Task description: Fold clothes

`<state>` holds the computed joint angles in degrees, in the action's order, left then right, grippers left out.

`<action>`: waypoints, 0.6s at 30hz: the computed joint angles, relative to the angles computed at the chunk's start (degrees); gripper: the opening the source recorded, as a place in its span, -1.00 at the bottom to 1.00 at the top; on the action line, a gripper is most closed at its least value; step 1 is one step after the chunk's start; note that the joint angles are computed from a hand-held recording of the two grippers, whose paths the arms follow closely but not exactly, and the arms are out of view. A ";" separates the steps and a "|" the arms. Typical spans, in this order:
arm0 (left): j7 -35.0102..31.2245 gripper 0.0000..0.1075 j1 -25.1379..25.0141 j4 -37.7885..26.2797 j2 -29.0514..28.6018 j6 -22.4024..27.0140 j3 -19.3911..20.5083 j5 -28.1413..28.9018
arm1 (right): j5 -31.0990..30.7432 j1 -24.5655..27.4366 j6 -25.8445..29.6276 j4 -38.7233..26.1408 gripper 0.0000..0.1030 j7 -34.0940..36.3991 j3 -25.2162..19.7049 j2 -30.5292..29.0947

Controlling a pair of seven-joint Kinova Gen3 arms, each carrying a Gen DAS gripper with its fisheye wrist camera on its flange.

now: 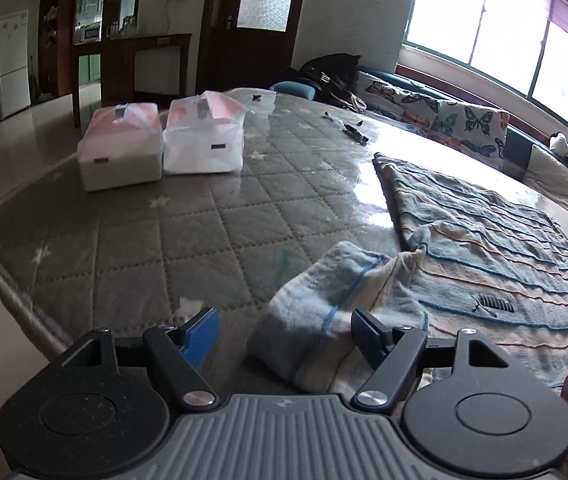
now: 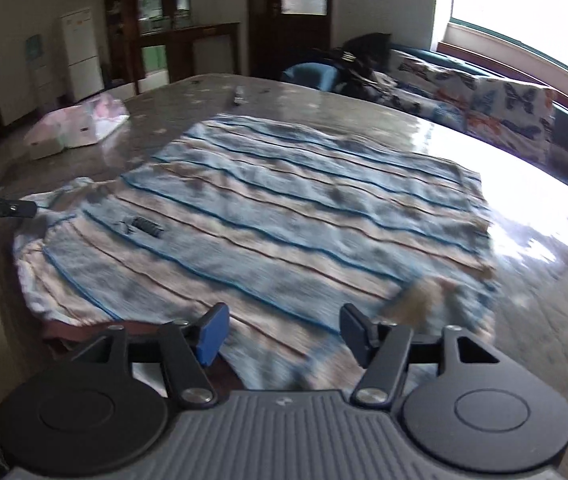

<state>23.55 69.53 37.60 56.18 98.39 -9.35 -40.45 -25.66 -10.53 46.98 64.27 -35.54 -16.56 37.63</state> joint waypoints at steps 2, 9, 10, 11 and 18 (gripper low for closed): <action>1.22 0.39 0.27 0.52 -0.19 -0.41 0.03 0.20 | -0.03 -0.81 0.70 -0.57 0.45 0.84 -0.77 0.58; 5.57 -0.23 1.28 2.01 -0.73 -1.75 -0.29 -0.32 | -0.19 -2.66 2.10 -0.98 0.51 1.07 -0.92 1.48; 6.30 -0.30 1.42 2.54 -0.94 -2.20 -0.27 -0.46 | -0.30 -2.70 2.18 -0.85 0.51 1.13 -0.96 1.48; 7.25 -0.49 1.53 3.63 -1.37 -3.04 -0.25 -0.60 | -0.42 -2.68 2.19 -0.76 0.51 1.22 -0.99 1.46; 15.02 -0.86 3.22 6.97 -3.29 -6.55 -1.00 -4.90 | -1.83 -1.87 1.57 0.16 0.51 2.19 -1.38 0.96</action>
